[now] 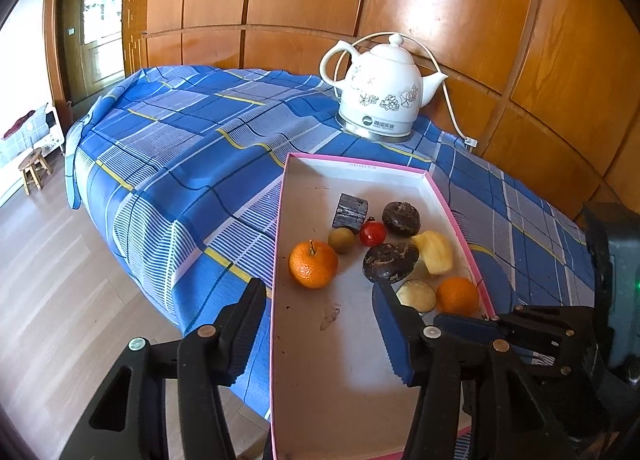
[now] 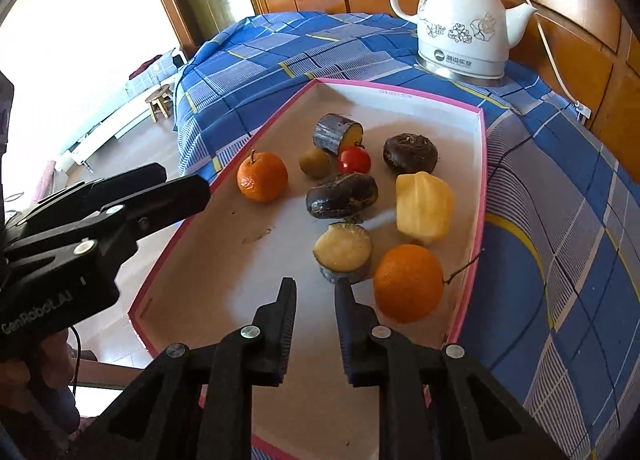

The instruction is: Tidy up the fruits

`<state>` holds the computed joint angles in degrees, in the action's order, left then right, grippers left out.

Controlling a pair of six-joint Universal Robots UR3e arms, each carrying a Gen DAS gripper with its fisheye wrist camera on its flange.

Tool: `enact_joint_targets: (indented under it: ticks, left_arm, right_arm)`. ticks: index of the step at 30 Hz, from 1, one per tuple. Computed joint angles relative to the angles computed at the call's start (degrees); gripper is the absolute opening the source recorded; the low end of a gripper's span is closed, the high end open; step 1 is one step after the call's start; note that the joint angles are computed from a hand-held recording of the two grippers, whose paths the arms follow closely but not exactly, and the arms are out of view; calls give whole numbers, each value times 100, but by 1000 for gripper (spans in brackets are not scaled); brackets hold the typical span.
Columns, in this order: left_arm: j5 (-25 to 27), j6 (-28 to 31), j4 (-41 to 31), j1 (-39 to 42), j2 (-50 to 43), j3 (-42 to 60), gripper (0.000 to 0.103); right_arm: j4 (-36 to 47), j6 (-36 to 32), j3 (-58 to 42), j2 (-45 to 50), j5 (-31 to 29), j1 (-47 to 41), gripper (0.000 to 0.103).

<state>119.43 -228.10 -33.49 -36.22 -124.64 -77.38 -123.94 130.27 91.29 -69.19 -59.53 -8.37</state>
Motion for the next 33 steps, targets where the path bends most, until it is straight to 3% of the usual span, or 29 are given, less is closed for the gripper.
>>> enact_joint_targets:
  ticks: [12,17,25,33]
  left_arm:
    - [329,-116,-141,-257,-11,145,62]
    - [770,-374,-184,-520,-38,230,82]
    - [1126,-516,-510,-864,-279,645,101]
    - [1257,-561,-718,-986,-449,946,103]
  right_arm:
    - [-900,328,1221,-1072,191,-430,22]
    - [-1601,834,1800,-1519,92,-686,31]
    - [-2531,1297,2546,-1952,-200,-1024,35]
    - [-2907,1427,2970,-2150,-295,-1311,35]
